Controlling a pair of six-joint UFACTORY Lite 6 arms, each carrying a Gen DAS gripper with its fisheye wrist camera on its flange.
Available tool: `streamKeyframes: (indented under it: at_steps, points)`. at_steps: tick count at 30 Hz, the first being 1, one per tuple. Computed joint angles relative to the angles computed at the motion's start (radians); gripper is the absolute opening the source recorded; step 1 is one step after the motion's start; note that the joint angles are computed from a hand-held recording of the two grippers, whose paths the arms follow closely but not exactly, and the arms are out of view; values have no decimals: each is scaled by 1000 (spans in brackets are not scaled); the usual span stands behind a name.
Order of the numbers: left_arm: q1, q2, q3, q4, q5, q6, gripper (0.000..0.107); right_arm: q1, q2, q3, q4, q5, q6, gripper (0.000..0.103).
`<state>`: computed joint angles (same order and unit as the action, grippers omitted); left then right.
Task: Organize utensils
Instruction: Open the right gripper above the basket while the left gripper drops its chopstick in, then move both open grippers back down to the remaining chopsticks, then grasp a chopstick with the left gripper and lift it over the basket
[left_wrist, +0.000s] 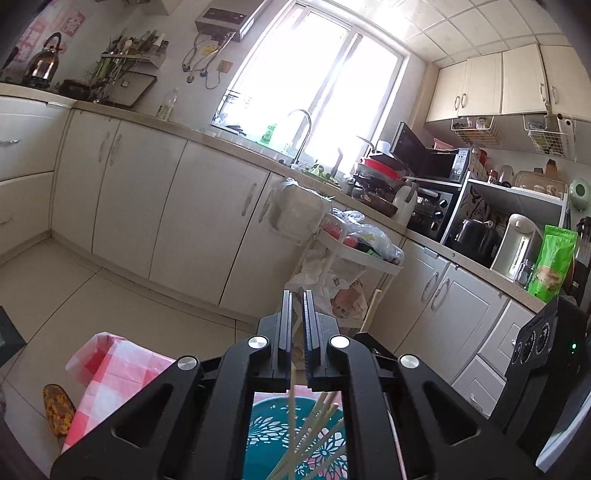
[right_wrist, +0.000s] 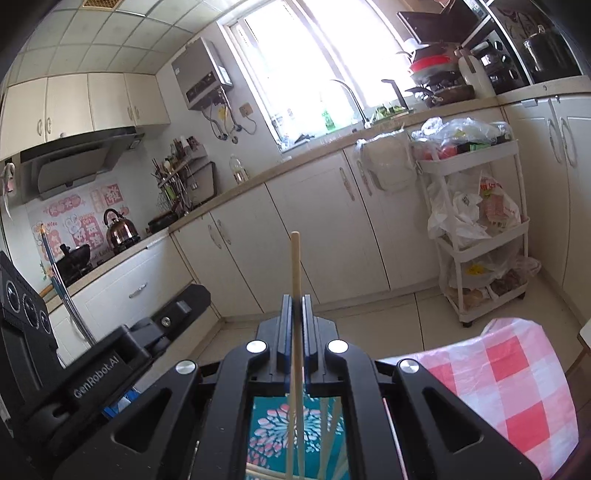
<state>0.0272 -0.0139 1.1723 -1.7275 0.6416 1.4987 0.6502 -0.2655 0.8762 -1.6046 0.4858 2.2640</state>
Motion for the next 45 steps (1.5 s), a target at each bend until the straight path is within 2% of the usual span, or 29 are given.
streamKeyframes:
  at_steps: [4,7,10,12,13,14,16,18,20,22,24,27,31,34,36,38,39,45]
  points:
    - [21,-14,-15,47,21,-24,5,13,-27,-48,30,-7,-13,20]
    - [59,-35,-35,85,55,-46,6,23,-73,-86,65,-2,-24,20]
    - [120,-67,-66,132,103,-80,8,50,-163,-134,125,40,-54,25]
    - [193,-99,-96,183,166,-112,13,104,-270,-185,191,111,-87,36]
    - [238,-115,-113,216,205,-129,20,136,-327,-217,218,148,-97,42]
    - [288,-131,-131,261,247,-149,30,192,-397,-257,267,202,-126,44]
    - [378,-140,-148,434,332,-223,42,325,-511,-325,363,327,-164,45]
    - [409,-132,-188,643,389,-253,43,493,-597,-396,475,446,-168,45]
    - [356,-185,-296,830,315,-243,43,666,-625,-468,581,546,-118,45]
    - [290,-264,-438,934,211,-211,43,791,-621,-527,644,586,-9,45]
    - [219,-307,-526,996,139,-235,43,900,-599,-575,701,598,95,45]
    - [85,-357,-606,1051,14,-310,43,1035,-477,-556,747,600,182,45]
    - [-58,-386,-644,1159,-95,-451,43,1106,-307,-462,761,561,138,45]
    - [-105,-378,-648,1201,-122,-503,42,1094,-206,-405,770,514,65,44]
    - [-128,-373,-649,1228,-129,-530,34,1070,-150,-378,776,486,24,41]
    - [-136,-361,-649,1205,-132,-514,14,1043,-127,-371,782,458,-8,34]
    - [-132,-360,-646,1207,-126,-505,7,1053,-115,-368,783,458,4,34]
    - [-88,-311,-603,1167,-69,-444,5,1044,-114,-382,788,440,4,32]
